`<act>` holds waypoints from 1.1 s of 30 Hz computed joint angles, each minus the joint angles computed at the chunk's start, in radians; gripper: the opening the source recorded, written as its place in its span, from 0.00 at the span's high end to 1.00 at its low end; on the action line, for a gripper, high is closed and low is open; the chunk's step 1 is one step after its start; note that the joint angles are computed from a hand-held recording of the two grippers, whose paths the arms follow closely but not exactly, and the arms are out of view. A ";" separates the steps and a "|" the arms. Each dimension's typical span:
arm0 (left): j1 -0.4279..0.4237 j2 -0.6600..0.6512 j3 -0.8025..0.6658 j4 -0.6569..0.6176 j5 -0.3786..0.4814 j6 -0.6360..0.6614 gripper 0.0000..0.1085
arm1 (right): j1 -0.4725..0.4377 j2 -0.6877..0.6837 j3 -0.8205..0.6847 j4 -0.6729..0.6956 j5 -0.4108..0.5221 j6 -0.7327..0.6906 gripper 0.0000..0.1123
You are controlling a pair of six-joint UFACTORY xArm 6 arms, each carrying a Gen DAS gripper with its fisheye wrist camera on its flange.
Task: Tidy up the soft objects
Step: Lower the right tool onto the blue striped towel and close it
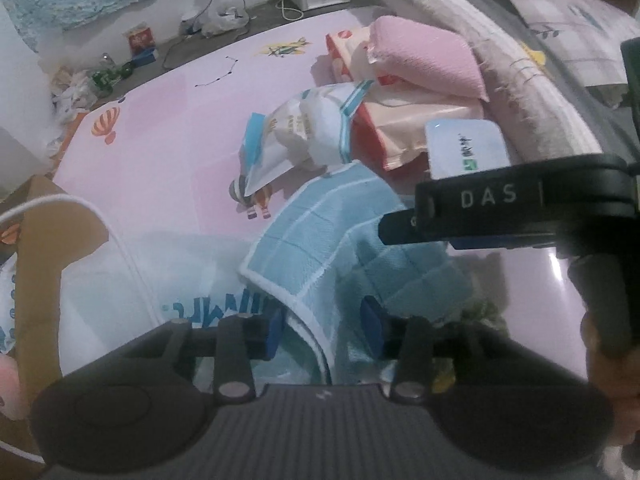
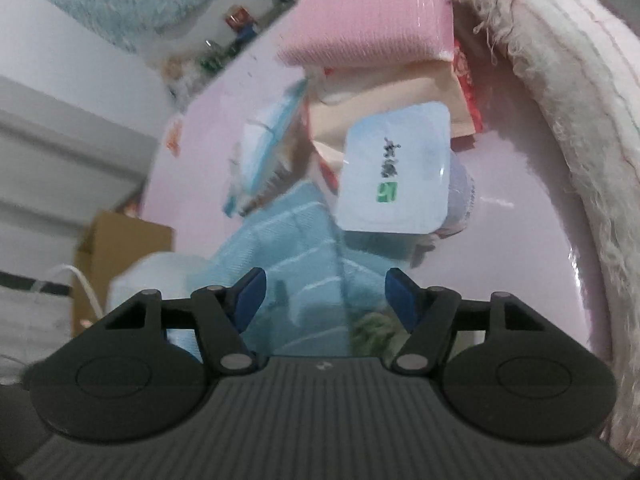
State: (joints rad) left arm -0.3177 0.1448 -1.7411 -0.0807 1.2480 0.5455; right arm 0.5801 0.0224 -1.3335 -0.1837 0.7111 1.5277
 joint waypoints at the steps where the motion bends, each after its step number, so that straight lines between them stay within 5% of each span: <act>1: 0.000 0.001 0.005 0.006 -0.008 -0.002 0.65 | -0.002 0.008 -0.002 0.006 0.000 -0.012 0.41; 6: 0.003 0.010 0.011 0.017 -0.029 -0.009 0.86 | -0.004 0.014 0.027 0.018 -0.023 -0.009 0.52; 9: 0.008 0.027 -0.010 -0.002 -0.007 -0.019 0.90 | -0.006 0.014 0.038 0.007 -0.048 -0.019 0.62; 12: 0.009 0.024 -0.007 -0.023 -0.007 -0.014 0.91 | -0.011 0.008 0.063 0.036 -0.102 -0.044 0.83; 24: 0.010 -0.008 0.017 -0.113 0.013 0.056 0.93 | -0.020 -0.065 0.237 0.121 -0.442 0.011 0.90; 33: 0.040 -0.019 -0.044 -0.203 0.085 0.086 0.93 | 0.005 -0.123 0.263 0.061 -0.491 0.130 0.90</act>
State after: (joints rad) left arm -0.2775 0.1261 -1.7853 -0.2835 1.3332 0.6311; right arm 0.5852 -0.1003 -1.0702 -0.1229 0.2204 1.6574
